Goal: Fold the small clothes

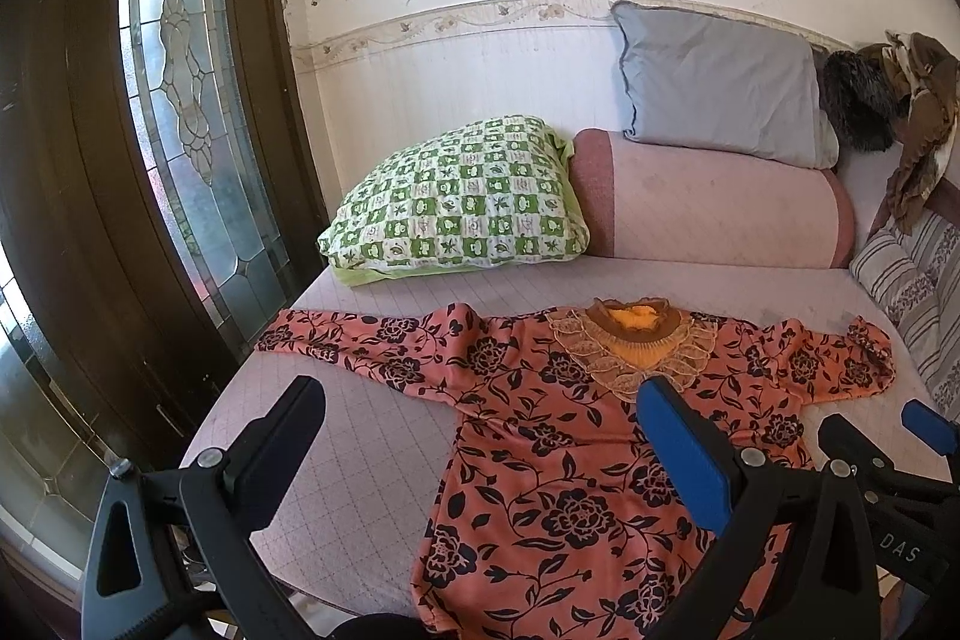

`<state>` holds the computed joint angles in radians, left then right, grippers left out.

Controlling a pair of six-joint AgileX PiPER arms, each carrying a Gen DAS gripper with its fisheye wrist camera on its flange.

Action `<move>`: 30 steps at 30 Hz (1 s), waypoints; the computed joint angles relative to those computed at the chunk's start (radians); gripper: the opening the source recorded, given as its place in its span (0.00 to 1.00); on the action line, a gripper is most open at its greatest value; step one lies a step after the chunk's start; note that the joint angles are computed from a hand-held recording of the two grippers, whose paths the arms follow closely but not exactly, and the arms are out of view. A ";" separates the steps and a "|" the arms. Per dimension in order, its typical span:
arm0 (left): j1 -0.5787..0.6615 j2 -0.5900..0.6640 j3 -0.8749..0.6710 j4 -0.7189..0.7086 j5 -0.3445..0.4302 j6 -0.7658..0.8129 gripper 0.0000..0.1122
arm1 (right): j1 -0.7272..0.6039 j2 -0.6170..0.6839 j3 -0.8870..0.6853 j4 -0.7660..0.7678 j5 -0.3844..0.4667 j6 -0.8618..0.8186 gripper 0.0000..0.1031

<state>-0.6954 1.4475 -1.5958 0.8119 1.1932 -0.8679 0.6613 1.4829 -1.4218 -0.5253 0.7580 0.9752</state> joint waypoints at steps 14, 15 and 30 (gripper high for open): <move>0.027 0.048 -0.029 -0.034 -0.009 0.039 0.92 | -0.030 0.034 -0.010 0.048 -0.018 -0.037 1.00; 0.029 0.051 -0.030 -0.036 -0.011 0.040 0.92 | -0.034 0.039 -0.017 0.055 -0.016 -0.044 1.00; 0.042 0.080 -0.040 -0.054 -0.013 0.051 0.92 | -0.043 0.061 -0.028 0.075 -0.013 -0.056 1.00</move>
<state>-0.6533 1.5279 -1.6358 0.7579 1.1798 -0.8165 0.6182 1.5438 -1.4500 -0.4504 0.7453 0.9195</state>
